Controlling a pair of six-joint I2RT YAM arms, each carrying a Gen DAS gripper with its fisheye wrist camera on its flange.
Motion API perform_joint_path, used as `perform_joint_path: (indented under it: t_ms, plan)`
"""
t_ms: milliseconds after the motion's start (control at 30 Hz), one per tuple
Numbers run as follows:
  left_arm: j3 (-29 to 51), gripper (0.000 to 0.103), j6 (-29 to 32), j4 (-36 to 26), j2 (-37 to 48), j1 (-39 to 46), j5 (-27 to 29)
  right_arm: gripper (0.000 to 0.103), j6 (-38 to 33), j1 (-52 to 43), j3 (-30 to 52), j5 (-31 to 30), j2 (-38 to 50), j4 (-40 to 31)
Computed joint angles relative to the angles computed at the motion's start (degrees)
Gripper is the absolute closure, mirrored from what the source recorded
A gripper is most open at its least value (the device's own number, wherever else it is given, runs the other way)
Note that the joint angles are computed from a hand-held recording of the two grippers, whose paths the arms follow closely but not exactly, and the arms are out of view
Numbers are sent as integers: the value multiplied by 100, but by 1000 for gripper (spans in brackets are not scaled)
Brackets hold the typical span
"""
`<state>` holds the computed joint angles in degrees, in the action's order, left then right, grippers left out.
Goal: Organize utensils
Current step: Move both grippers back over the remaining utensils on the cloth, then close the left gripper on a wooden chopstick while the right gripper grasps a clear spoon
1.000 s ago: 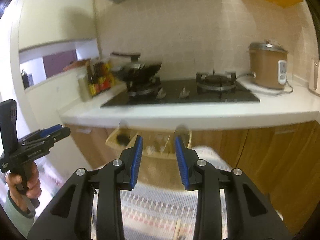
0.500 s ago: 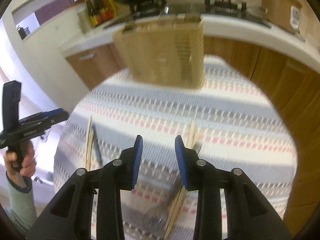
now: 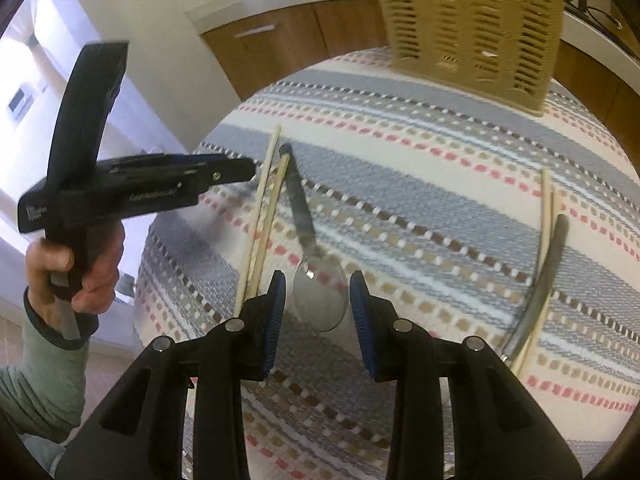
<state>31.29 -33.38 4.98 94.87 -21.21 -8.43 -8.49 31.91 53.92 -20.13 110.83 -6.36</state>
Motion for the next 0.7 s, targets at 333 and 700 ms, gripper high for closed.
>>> perform_joint_path:
  t_ms: [333, 700]
  plan:
    - [62, 63, -142, 99, 18, -163, 3, 73, -82, 353, 13, 558, 164, 220]
    - [140, 63, -119, 218, 55, -315, 630, 76, 47, 607, -833, 1192, -116, 1148]
